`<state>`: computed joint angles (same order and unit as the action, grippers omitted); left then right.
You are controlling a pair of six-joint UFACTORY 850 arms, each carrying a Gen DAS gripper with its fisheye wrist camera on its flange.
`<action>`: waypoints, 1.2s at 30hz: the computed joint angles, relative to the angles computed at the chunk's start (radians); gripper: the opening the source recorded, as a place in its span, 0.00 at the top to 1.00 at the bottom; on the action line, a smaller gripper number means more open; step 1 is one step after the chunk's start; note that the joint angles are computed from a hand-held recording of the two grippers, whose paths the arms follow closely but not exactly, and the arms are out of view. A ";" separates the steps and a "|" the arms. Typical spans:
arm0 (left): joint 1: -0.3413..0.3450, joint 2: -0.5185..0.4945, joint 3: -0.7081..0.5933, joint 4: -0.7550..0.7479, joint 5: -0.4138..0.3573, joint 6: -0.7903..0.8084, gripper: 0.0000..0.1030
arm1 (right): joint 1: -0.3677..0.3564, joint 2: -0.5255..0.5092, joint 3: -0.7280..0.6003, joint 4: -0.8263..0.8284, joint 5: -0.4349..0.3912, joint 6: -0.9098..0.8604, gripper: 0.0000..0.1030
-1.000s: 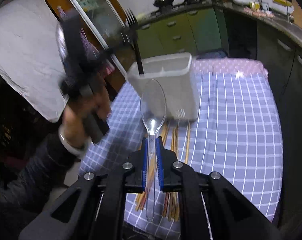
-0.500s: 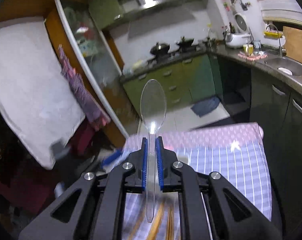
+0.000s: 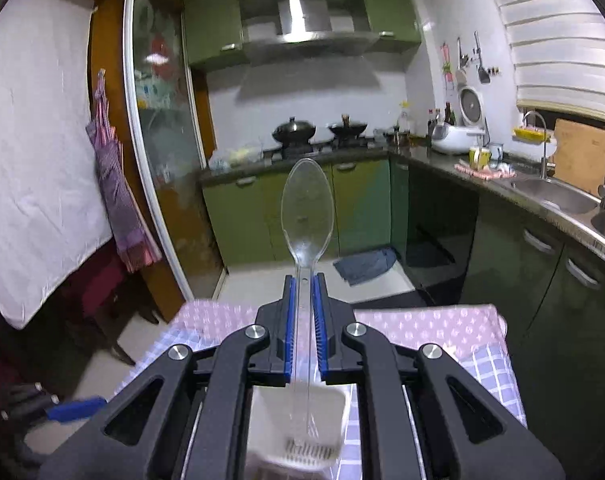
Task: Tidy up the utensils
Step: 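Drop the fork into the white holder with the left gripper while the right gripper drops the spoon in, then grasp a wooden chopstick with the left gripper while the right gripper grasps another chopstick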
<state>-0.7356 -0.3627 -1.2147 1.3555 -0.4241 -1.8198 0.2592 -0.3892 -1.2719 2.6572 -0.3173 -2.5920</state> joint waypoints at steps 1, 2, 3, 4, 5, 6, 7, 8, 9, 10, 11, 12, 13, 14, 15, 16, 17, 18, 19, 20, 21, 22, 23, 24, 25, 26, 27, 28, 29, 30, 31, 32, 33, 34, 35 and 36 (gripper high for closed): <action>0.000 0.000 0.001 -0.027 0.007 0.023 0.62 | -0.002 -0.001 0.021 0.030 -0.014 -0.039 0.91; 0.000 -0.002 -0.002 -0.077 0.016 0.069 0.62 | -0.001 0.000 0.032 0.056 -0.009 -0.077 0.91; 0.001 -0.006 -0.006 -0.128 0.022 0.119 0.62 | -0.003 0.002 0.050 0.059 -0.017 -0.088 0.90; 0.004 -0.011 -0.014 -0.215 0.032 0.203 0.62 | -0.004 0.005 0.066 0.069 -0.026 -0.105 0.90; 0.008 -0.015 -0.017 -0.299 0.045 0.283 0.62 | -0.005 0.008 0.075 0.076 -0.021 -0.120 0.85; 0.009 -0.020 -0.022 -0.360 0.047 0.341 0.62 | -0.008 0.013 0.087 0.065 -0.018 -0.119 0.80; 0.006 -0.028 -0.031 -0.429 0.041 0.410 0.62 | -0.009 0.013 0.092 0.073 -0.020 -0.133 0.77; 0.003 -0.035 -0.037 -0.499 0.031 0.482 0.62 | -0.007 0.014 0.098 0.106 -0.017 -0.176 0.75; -0.003 -0.039 -0.043 -0.532 0.019 0.513 0.62 | -0.009 0.020 0.110 0.113 -0.022 -0.192 0.75; -0.008 -0.043 -0.045 -0.555 0.009 0.537 0.62 | -0.011 0.030 0.127 0.120 -0.029 -0.204 0.75; -0.010 -0.048 -0.049 -0.610 0.000 0.588 0.61 | -0.013 0.041 0.142 0.122 -0.037 -0.207 0.75; -0.010 -0.052 -0.054 -0.658 -0.006 0.632 0.61 | -0.016 0.062 0.167 0.128 -0.052 -0.212 0.75; -0.005 -0.060 -0.060 -0.748 -0.010 0.710 0.61 | -0.020 0.081 0.188 0.131 -0.065 -0.210 0.75; 0.002 -0.068 -0.067 -0.850 -0.018 0.799 0.61 | -0.022 0.110 0.219 0.131 -0.076 -0.206 0.75; 0.005 -0.076 -0.070 -0.910 -0.024 0.849 0.61 | -0.027 0.142 0.251 0.130 -0.089 -0.198 0.74; 0.011 -0.091 -0.081 -0.989 -0.041 0.916 0.61 | -0.032 0.169 0.274 0.124 -0.091 -0.188 0.74; 0.014 -0.107 -0.092 -1.039 -0.060 0.957 0.61 | -0.036 0.193 0.298 0.107 -0.094 -0.168 0.73; 0.010 -0.120 -0.097 -1.053 -0.073 0.963 0.61 | -0.044 0.223 0.328 0.071 -0.096 -0.131 0.71; 0.011 -0.135 -0.108 -1.080 -0.090 0.983 0.62 | -0.047 0.245 0.347 0.060 -0.090 -0.117 0.71; 0.012 -0.151 -0.120 -1.114 -0.107 1.009 0.62 | -0.053 0.263 0.366 0.040 -0.086 -0.095 0.71; 0.014 -0.165 -0.129 -1.144 -0.124 1.035 0.63 | -0.062 0.282 0.389 -0.012 -0.086 -0.046 0.71; 0.016 -0.176 -0.136 -1.174 -0.135 1.055 0.68 | -0.066 0.297 0.404 -0.035 -0.080 -0.027 0.71; 0.020 -0.189 -0.143 -1.218 -0.149 1.088 0.70 | -0.070 0.308 0.418 -0.063 -0.071 -0.007 0.71; 0.021 -0.200 -0.149 -1.248 -0.156 1.111 0.71 | -0.075 0.318 0.431 -0.088 -0.069 0.014 0.71; 0.021 -0.207 -0.153 -1.262 -0.163 1.118 0.71 | -0.080 0.326 0.443 -0.117 -0.068 0.041 0.71; 0.020 -0.213 -0.155 -1.265 -0.165 1.114 0.71 | -0.084 0.330 0.452 -0.139 -0.066 0.060 0.69; 0.017 -0.217 -0.159 -1.255 -0.168 1.106 0.71 | -0.087 0.333 0.459 -0.158 -0.062 0.075 0.67; 0.015 -0.222 -0.162 -1.246 -0.171 1.097 0.72 | -0.089 0.332 0.462 -0.187 -0.058 0.100 0.67; 0.013 -0.228 -0.168 -1.237 -0.178 1.083 0.73 | -0.089 0.327 0.462 -0.234 -0.048 0.141 0.67; 0.011 -0.233 -0.174 -1.223 -0.183 1.073 0.74 | -0.086 0.324 0.468 -0.256 -0.038 0.155 0.67; 0.009 -0.239 -0.183 -1.213 -0.190 1.070 0.77 | -0.084 0.320 0.473 -0.268 -0.033 0.158 0.67; 0.009 -0.243 -0.188 -1.213 -0.195 1.072 0.78 | -0.079 0.315 0.476 -0.282 -0.021 0.165 0.67; 0.009 -0.250 -0.197 -1.212 -0.200 1.070 0.81 | -0.074 0.309 0.479 -0.293 -0.006 0.169 0.67; 0.007 -0.258 -0.209 -1.203 -0.211 1.066 0.85 | -0.069 0.303 0.478 -0.295 0.006 0.170 0.67; 0.005 -0.265 -0.220 -1.196 -0.220 1.063 0.87 | -0.067 0.297 0.480 -0.323 0.019 0.191 0.67; 0.005 -0.271 -0.230 -1.196 -0.227 1.066 0.89 | -0.067 0.291 0.477 -0.343 0.028 0.209 0.67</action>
